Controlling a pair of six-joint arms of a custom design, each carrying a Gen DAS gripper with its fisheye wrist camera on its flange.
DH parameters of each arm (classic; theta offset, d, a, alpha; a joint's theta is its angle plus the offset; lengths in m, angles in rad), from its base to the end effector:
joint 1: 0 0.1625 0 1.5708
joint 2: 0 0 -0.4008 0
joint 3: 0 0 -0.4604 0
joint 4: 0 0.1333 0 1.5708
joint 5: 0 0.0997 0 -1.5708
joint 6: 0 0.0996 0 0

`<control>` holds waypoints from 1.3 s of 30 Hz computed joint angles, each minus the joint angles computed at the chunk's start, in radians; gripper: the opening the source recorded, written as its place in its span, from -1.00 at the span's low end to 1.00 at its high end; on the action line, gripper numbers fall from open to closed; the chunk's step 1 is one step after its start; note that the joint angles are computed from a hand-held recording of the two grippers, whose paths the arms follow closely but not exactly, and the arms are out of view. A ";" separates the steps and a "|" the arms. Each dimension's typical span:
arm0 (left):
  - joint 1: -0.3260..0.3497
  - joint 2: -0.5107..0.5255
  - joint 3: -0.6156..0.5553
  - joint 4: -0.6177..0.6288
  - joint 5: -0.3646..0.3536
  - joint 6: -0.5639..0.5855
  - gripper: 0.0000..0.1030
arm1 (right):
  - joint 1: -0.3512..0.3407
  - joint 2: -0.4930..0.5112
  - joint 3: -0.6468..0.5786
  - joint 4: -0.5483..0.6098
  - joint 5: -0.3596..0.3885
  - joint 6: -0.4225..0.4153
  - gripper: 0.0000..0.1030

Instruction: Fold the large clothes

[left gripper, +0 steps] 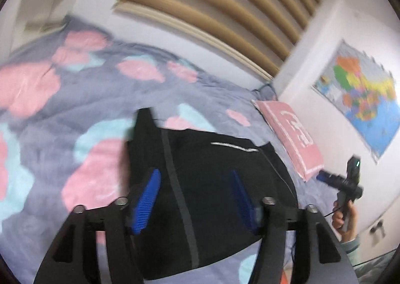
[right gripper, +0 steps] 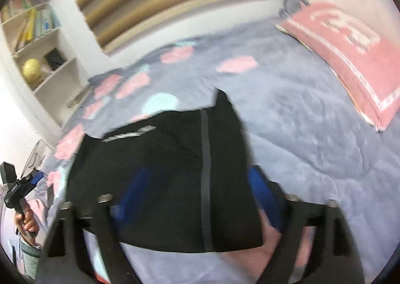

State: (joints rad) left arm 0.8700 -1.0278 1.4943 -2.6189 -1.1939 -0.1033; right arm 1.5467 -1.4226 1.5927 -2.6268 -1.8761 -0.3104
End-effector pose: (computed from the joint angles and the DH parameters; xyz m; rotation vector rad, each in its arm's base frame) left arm -0.3553 -0.6847 0.2760 0.6851 2.7787 -1.0002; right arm 0.0877 -0.6519 0.4981 0.1752 -2.4887 1.1002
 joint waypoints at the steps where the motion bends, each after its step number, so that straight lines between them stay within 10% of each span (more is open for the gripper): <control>1: -0.013 0.019 -0.006 -0.001 0.013 0.007 0.39 | 0.017 0.018 -0.005 0.009 0.004 -0.004 0.83; 11: -0.055 0.342 -0.191 0.261 0.398 -0.178 0.41 | 0.053 0.330 -0.085 -0.053 -0.240 -0.023 0.84; 22: -0.057 0.361 -0.124 0.028 0.466 -0.051 0.49 | 0.046 0.352 0.020 -0.386 -0.227 -0.181 0.92; 32: -0.150 0.276 0.005 0.044 0.602 -0.112 0.49 | 0.098 0.243 0.070 -0.221 -0.290 0.060 0.93; 39: -0.235 0.208 0.032 0.042 0.639 -0.148 0.49 | 0.203 0.196 0.092 -0.325 -0.352 -0.028 0.93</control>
State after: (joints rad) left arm 0.6353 -0.8193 1.5265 -2.5768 -0.5548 -0.2516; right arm 1.7500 -1.2264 1.6846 -2.9522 -2.2285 -0.3385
